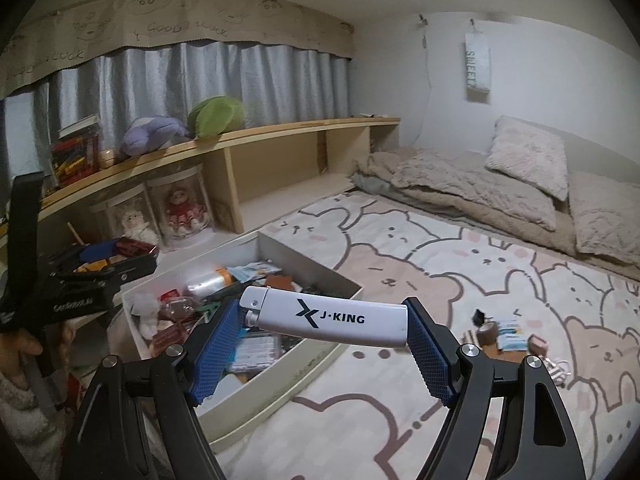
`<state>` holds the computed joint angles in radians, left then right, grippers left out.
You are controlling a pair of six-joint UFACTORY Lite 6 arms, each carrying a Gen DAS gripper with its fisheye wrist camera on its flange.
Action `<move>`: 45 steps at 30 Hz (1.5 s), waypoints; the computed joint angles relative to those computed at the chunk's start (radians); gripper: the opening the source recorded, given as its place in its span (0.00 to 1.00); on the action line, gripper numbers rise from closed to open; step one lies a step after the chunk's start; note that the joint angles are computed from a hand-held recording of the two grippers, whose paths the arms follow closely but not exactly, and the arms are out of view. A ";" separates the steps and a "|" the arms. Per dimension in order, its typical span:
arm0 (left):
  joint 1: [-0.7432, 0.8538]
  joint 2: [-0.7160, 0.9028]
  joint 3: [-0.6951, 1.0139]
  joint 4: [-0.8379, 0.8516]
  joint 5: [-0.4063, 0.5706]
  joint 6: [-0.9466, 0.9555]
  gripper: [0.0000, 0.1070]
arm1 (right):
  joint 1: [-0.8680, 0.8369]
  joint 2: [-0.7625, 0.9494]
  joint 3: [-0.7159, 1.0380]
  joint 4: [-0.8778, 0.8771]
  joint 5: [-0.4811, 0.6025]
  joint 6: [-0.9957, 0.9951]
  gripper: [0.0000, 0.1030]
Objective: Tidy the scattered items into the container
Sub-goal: 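Carry the red lighter over the box with the left tool while the right tool follows, then lower the white J-KING lighter into the box and open the right tool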
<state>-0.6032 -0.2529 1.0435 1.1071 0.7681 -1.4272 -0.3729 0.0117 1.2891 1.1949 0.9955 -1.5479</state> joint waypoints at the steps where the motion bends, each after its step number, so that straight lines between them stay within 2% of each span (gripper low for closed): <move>1: 0.015 0.001 -0.001 -0.013 -0.012 0.019 0.78 | 0.010 0.000 -0.002 -0.004 0.000 0.003 0.79; 7: 0.120 0.022 -0.016 -0.140 -0.124 0.144 0.78 | 0.075 -0.007 -0.036 -0.028 0.007 -0.055 0.78; 15: 0.183 0.040 -0.073 -0.178 -0.207 0.164 0.78 | 0.188 0.010 -0.072 -0.117 -0.042 -0.141 0.78; 30: 0.248 0.040 -0.105 -0.241 -0.309 0.219 0.78 | 0.403 0.066 -0.156 -0.291 -0.170 -0.157 0.78; 45: 0.281 0.096 -0.080 -0.373 -0.389 0.349 0.78 | 0.472 0.138 -0.094 -0.401 -0.157 -0.132 0.79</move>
